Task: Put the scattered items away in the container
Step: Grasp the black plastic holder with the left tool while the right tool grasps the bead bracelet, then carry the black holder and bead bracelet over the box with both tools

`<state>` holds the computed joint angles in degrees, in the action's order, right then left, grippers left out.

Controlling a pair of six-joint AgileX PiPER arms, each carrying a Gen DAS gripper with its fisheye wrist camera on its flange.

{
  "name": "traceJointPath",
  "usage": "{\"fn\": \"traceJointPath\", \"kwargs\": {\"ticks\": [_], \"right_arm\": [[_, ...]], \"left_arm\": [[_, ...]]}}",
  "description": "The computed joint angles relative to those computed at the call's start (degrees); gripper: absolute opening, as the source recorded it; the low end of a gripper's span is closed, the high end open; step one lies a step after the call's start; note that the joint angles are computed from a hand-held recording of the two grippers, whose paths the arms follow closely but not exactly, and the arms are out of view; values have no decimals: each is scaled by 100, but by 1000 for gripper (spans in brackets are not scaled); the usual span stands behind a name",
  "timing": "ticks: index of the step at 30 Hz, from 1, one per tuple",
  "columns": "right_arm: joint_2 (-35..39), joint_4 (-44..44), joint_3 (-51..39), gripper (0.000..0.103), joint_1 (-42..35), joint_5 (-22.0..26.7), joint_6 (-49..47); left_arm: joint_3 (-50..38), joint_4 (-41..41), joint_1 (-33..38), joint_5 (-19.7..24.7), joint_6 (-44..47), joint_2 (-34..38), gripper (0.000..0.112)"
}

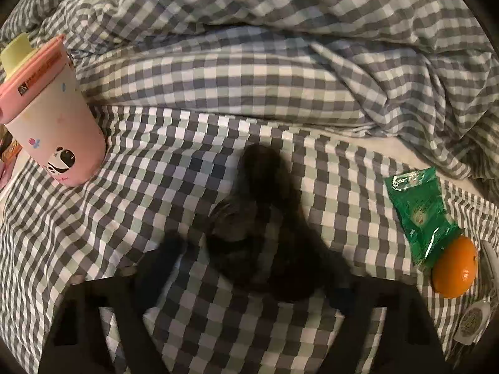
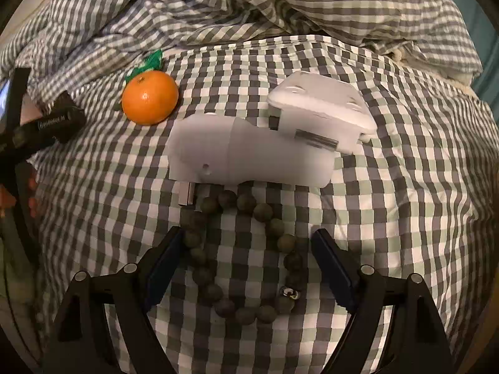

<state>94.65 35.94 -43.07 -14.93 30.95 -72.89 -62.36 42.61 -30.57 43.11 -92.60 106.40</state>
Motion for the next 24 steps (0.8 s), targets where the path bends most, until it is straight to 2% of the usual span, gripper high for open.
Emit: {"fn": "traceJointPath", "kwargs": {"ticks": [1, 2, 3, 5, 7, 8, 9, 12, 14, 21, 24], "right_arm": [[-67, -59, 59, 66, 21, -116, -35], [-122, -1, 51, 42, -59, -27, -190], [-154, 25, 3, 22, -164, 112, -265], [-149, -70, -209, 22, -431, 702, -188], [-234, -48, -271, 21, -677, 1079, -239], [-351, -53, -233, 14, -764, 1166, -290], [-476, -53, -188, 11, -845, 1250, -366], [-825, -84, -154, 11, -1072, 1655, -480], [-1041, -141, -98, 11, -1137, 1745, -458], [-1269, -240, 26, 11, -1612, 2235, -656], [-1527, -247, -12, 11, -1942, 2652, -814]], "left_arm": [[-4, -32, -19, 15, 69, -21, 64], [-38, -113, -38, 91, 160, -33, 64], [-35, -228, -39, 120, 235, -84, 64], [90, -265, -66, 38, 190, -223, 64], [211, -225, -183, 75, 111, -348, 64], [247, -230, -265, 163, 84, -400, 64], [292, -238, -363, 269, 46, -468, 64], [514, -221, -723, 498, -138, -811, 64], [673, -202, -963, 707, -299, -1070, 64], [871, -217, -1955, 1494, -700, -1767, 64], [982, -249, -2304, 1778, -844, -2052, 64]]}}
